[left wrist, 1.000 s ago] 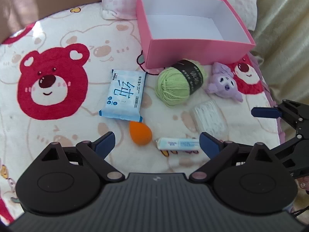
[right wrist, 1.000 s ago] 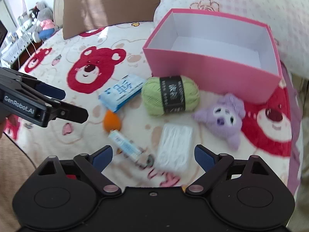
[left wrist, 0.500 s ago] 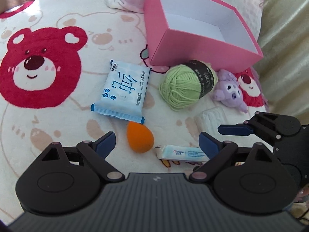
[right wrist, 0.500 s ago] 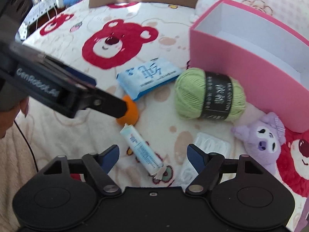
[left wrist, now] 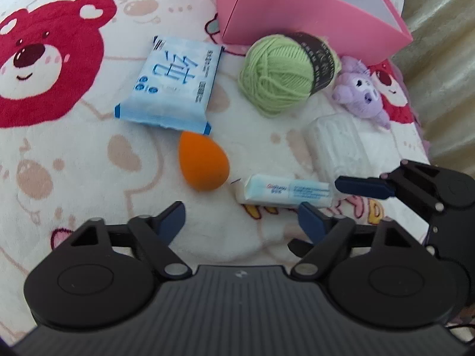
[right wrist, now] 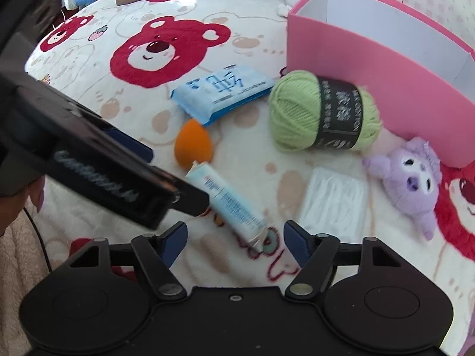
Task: Organize objects
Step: 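Move the left tool down toward the white tube box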
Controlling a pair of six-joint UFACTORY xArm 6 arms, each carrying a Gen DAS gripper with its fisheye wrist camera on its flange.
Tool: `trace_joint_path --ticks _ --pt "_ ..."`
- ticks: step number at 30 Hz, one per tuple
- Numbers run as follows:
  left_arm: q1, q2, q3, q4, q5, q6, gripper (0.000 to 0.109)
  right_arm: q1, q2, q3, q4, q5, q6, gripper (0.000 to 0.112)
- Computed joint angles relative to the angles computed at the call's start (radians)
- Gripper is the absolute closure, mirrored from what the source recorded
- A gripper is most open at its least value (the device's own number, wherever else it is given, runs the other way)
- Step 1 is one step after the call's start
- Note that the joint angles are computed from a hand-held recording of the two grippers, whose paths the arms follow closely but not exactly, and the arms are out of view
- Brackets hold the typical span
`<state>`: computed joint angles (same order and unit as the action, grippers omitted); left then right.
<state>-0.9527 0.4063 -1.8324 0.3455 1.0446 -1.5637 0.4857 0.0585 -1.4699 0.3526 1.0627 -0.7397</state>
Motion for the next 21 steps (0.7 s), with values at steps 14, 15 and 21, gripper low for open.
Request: trace_joint_path --ticks 14,15,21 --pt "0.022 0.017 0.026 0.023 -0.094 -0.023 0.072 0.004 -0.02 0.105 0.028 -0.185 0.038 0.083" --pt "0.023 0.014 0.033 0.028 -0.101 -0.028 0.072 0.0 -0.013 0.098 0.038 -0.182 0.04 0.084" --pt "0.035 -0.017 0.105 0.082 -0.2 -0.078 0.072 0.01 -0.004 0.105 0.021 -0.222 0.056 0.083"
